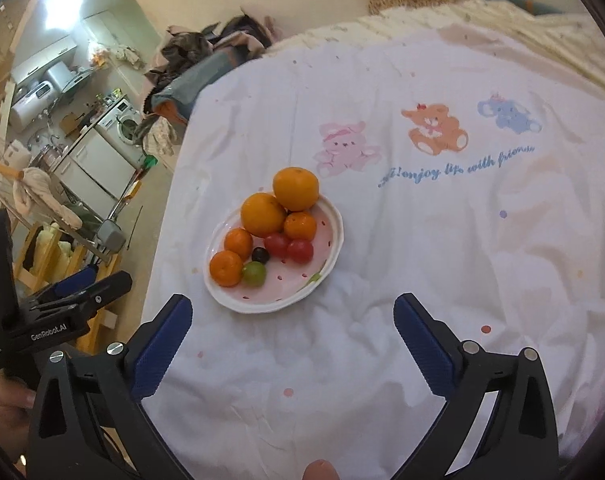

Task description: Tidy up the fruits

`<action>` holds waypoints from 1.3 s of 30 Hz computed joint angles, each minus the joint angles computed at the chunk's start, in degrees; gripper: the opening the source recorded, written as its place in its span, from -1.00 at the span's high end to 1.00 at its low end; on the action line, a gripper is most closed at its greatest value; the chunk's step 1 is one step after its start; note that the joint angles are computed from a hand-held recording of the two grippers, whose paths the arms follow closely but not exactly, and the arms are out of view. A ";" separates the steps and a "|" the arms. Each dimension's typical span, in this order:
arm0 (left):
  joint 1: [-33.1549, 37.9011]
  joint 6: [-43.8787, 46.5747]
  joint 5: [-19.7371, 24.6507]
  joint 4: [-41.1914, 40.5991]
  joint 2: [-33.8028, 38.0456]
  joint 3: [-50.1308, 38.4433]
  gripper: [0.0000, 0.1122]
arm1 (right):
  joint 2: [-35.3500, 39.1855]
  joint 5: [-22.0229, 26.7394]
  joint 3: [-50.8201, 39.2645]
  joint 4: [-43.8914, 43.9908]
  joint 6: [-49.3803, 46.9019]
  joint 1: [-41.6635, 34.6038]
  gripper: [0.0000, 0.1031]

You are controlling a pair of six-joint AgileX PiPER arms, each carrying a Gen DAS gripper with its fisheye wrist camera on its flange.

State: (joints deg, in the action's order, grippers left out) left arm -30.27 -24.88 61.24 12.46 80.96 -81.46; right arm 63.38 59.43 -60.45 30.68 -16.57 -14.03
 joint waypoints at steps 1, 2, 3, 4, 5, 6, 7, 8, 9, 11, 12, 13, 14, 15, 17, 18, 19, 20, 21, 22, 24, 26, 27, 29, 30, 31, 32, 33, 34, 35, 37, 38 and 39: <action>-0.39 -0.83 -0.23 0.06 -1.13 0.90 -0.82 | -1.31 -1.36 0.71 -2.24 1.82 1.64 -1.00; -0.97 -1.96 -0.32 0.63 -2.11 1.68 -0.82 | -2.66 -2.69 1.47 -4.34 3.55 3.25 -1.00; -1.51 -2.87 -0.83 1.33 -3.02 2.41 -0.82 | -4.08 -3.73 2.20 -6.18 5.13 4.68 -1.00; -2.39 -3.94 -1.73 2.64 -4.07 3.30 -0.82 | -5.12 -4.50 2.84 -6.96 5.88 5.26 -1.00; -3.18 -5.00 -2.34 4.03 -4.85 3.99 -0.82 | -6.54 -5.66 3.71 -7.75 7.01 5.91 -1.00; -3.94 -6.30 -2.95 5.40 -5.76 4.79 -0.82 | -7.44 -6.54 4.32 -8.24 7.82 6.13 -1.00; -4.40 -7.04 -4.15 6.00 -6.82 5.87 -0.82 | -8.30 -7.52 4.89 -8.86 8.74 6.49 -1.00; -4.91 -7.07 -6.14 6.25 -8.27 7.59 -0.82 | -9.08 -8.73 5.30 -10.52 10.61 7.50 -1.00; -5.86 -7.73 -6.95 7.55 -8.97 8.61 -0.82 | -9.47 -9.48 5.48 -12.09 12.38 8.45 -1.00; -8.25 -10.09 -8.08 10.99 -9.77 10.15 -0.82 | -10.06 -11.15 5.90 -13.87 14.97 9.47 -1.00; -8.84 -10.81 -8.67 11.92 -10.04 10.65 -0.82 | -10.26 -11.43 5.99 -13.94 15.37 9.47 -1.00; -9.67 -11.82 -9.55 13.35 -10.30 11.26 -0.82 | -10.38 -11.85 6.18 -13.67 15.46 9.49 -1.00; -10.37 -12.47 -9.69 14.34 -10.25 11.37 -0.82 | -10.27 -12.28 6.19 -14.12 15.88 9.97 -1.00; -10.74 -12.61 -9.69 14.69 -9.91 11.32 -0.82 | -10.20 -12.66 6.16 -15.81 17.22 11.17 -1.00; -10.56 -12.12 -9.99 13.52 -9.81 11.57 -0.82 | -10.12 -13.66 6.06 -21.73 21.84 14.89 -1.00; -10.47 -12.01 -9.76 13.04 -9.73 11.58 -0.82 | -10.20 -14.21 6.15 -25.10 24.52 17.02 -1.00; -10.62 -12.36 -9.60 13.12 -9.69 11.70 -0.82 | -10.23 -14.51 6.26 -26.78 25.74 18.13 -1.00; -10.52 -12.48 -9.56 12.89 -9.69 11.72 -0.82 | -10.19 -14.71 6.28 -29.01 27.46 19.58 -1.00; -10.47 -12.75 -9.52 12.78 -9.68 11.71 -0.82 | -10.22 -14.73 6.38 -30.73 28.77 20.58 -1.00; -10.15 -12.78 -9.65 12.41 -9.67 11.69 -0.82 | -10.21 -14.78 6.52 -31.74 29.57 21.19 -1.00; -9.35 -12.61 -9.85 11.54 -9.64 11.75 -0.82 | -10.04 -14.75 6.58 -32.32 29.98 21.73 -1.00; -8.93 -12.39 -9.88 10.90 -9.79 12.08 -0.82 | -9.85 -14.81 6.64 -33.18 30.89 22.29 -1.00; -8.64 -12.14 -9.82 10.42 -9.78 12.09 -0.82 | -9.70 -14.85 6.64 -33.59 31.37 22.60 -1.00; -8.28 -11.94 -9.86 10.08 -9.84 12.14 -0.82 | -9.86 -15.03 6.87 -35.24 32.96 23.59 -1.00; -8.25 -11.96 -9.86 10.09 -9.80 12.09 -0.82 | -9.96 -15.05 6.91 -36.39 33.93 24.32 -1.00; -8.12 -12.03 -9.93 9.99 -9.90 12.13 -0.82 | -10.05 -15.16 6.95 -36.88 34.31 24.67 -1.00; -8.01 -12.03 -10.05 9.89 -10.01 12.24 -0.82 | -10.14 -15.16 6.95 -37.21 34.63 24.91 -1.00; -7.93 -12.00 -10.11 9.90 -10.05 12.28 -0.82 | -10.22 -15.17 7.02 -37.60 35.06 25.24 -1.00; -7.97 -12.05 -10.05 10.03 -10.07 12.28 -0.82 | -10.19 -15.09 7.00 -37.98 35.41 25.48 -1.00; -7.94 -11.96 -9.94 9.90 -10.07 12.23 -0.82 | -10.21 -15.07 7.00 -38.02 35.49 25.49 -1.00; -7.88 -12.08 -9.95 9.88 -10.16 12.22 -0.82 | -10.18 -15.05 7.02 -38.07 35.54 25.47 -1.00; -7.86 -12.21 -9.87 10.00 -10.16 12.22 -0.82 | -10.26 -15.02 7.09 -38.12 35.59 25.44 -1.00; -7.62 -11.93 -9.88 9.59 -10.30 12.25 -0.82 | -10.31 -15.00 7.13 -38.03 35.58 25.33 -1.00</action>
State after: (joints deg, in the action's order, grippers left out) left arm -37.89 -36.81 51.36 22.05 70.66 -69.21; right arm 53.07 44.44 -53.32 -7.34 19.00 11.29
